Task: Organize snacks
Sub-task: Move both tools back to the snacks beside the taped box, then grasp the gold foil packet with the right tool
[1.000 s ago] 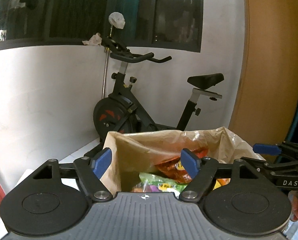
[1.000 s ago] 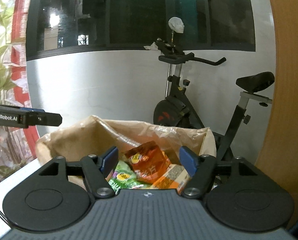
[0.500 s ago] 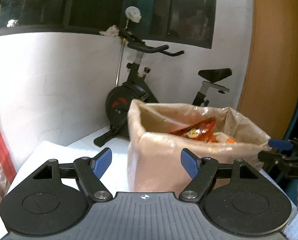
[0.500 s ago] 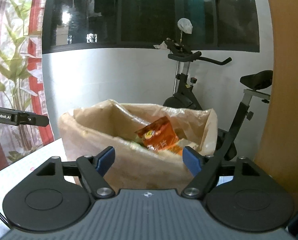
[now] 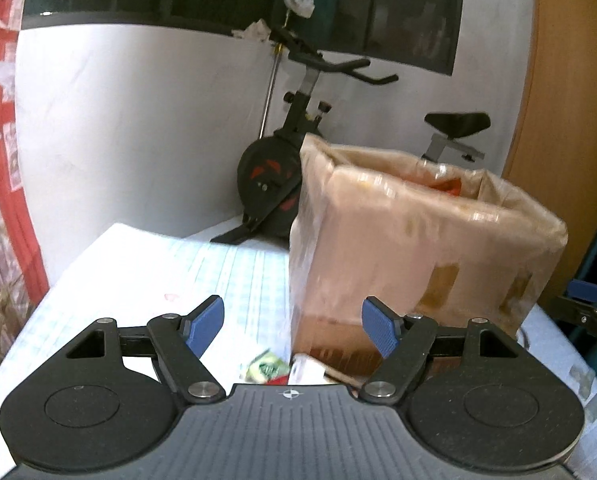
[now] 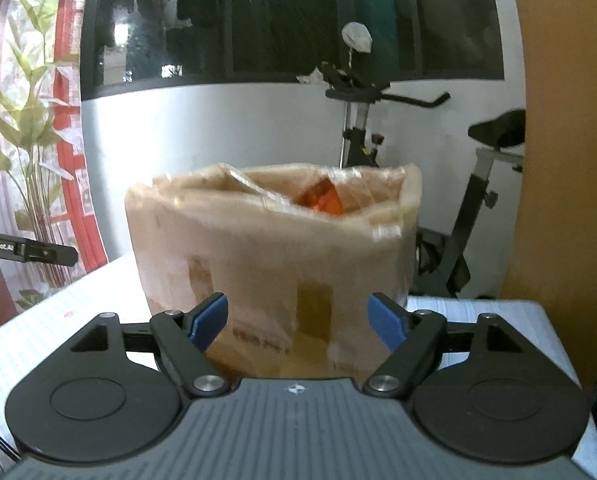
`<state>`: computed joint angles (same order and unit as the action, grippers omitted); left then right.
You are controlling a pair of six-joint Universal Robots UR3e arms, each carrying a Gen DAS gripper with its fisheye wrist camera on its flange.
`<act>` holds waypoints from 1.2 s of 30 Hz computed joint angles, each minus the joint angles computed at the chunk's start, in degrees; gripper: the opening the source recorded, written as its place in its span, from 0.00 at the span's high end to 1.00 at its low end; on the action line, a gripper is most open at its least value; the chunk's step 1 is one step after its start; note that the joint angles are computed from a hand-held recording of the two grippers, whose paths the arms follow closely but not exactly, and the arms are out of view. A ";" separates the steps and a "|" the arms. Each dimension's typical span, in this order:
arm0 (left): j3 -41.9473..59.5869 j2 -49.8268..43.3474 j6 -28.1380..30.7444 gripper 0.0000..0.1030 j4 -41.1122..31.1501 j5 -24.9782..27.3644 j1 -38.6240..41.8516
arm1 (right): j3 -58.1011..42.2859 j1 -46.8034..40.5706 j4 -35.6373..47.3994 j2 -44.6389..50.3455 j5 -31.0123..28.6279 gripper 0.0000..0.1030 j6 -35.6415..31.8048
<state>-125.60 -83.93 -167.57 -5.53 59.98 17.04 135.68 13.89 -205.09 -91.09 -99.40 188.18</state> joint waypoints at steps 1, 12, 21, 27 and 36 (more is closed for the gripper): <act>-1.40 0.56 0.56 0.24 0.16 -0.17 0.56 | 1.12 0.21 -0.95 0.43 -0.45 0.23 0.13; -6.59 -0.70 1.64 0.25 2.55 1.26 1.35 | 15.20 -1.80 -9.01 4.22 -1.72 0.23 1.89; -8.04 -3.31 1.65 0.25 4.15 2.62 0.10 | 17.16 -8.34 -9.06 9.28 4.50 0.23 2.50; -8.14 -3.96 1.67 0.25 4.16 3.19 0.06 | 10.10 -11.46 3.27 9.68 8.47 0.19 7.90; -7.88 -5.19 1.35 0.25 4.67 2.93 0.16 | -4.53 -6.33 15.29 16.39 -3.42 0.12 15.10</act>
